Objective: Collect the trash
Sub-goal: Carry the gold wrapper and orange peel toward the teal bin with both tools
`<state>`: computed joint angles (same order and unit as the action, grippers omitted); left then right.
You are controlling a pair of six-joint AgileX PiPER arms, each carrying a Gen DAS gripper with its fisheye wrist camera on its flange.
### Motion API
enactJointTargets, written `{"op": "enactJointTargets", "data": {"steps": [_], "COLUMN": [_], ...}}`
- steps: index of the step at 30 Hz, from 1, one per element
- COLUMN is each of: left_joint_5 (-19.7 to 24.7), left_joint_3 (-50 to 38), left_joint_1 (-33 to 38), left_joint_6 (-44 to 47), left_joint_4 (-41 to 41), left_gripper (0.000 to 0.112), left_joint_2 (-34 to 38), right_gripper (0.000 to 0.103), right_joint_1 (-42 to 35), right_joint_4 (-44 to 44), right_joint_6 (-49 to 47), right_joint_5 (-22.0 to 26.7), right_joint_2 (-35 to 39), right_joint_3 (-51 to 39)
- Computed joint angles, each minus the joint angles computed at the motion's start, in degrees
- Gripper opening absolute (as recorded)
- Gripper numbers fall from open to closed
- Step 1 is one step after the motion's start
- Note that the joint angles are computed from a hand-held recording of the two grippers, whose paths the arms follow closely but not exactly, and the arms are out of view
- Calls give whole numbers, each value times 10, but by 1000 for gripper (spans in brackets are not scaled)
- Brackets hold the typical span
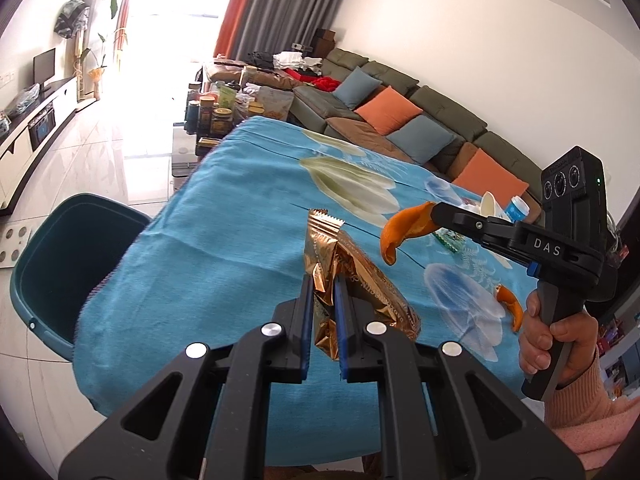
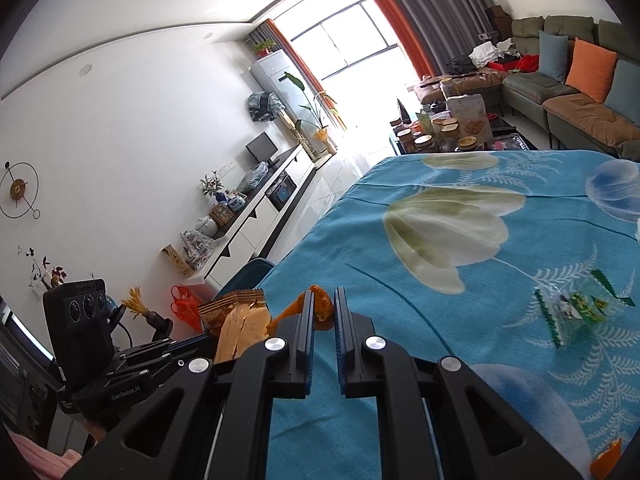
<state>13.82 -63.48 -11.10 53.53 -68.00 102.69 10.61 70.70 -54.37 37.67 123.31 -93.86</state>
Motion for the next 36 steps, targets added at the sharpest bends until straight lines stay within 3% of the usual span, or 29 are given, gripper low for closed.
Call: {"op": "enactJointTargets", "data": {"steps": [8,25,36], "left_joint_5": [-8,-16,-22], "left_joint_3": [12,46,58], "left_joint_1": [20,70,99], "left_joint_6": [-8,51,46], "left_joint_4": [11,-44,-37], "left_gripper": [11,11,11], "left_joint_2": [-12,-37,-46], "right_gripper": [8,8,8], "right_joint_1": [19,65,84], "right_joint_4": [-30,-103,-157], "right_joint_6": [38,118,193], "right_joint_5": [8,35,75], "right_joint_2": [21,78,140], "right_joint_3": [-42,-155,-275]}}
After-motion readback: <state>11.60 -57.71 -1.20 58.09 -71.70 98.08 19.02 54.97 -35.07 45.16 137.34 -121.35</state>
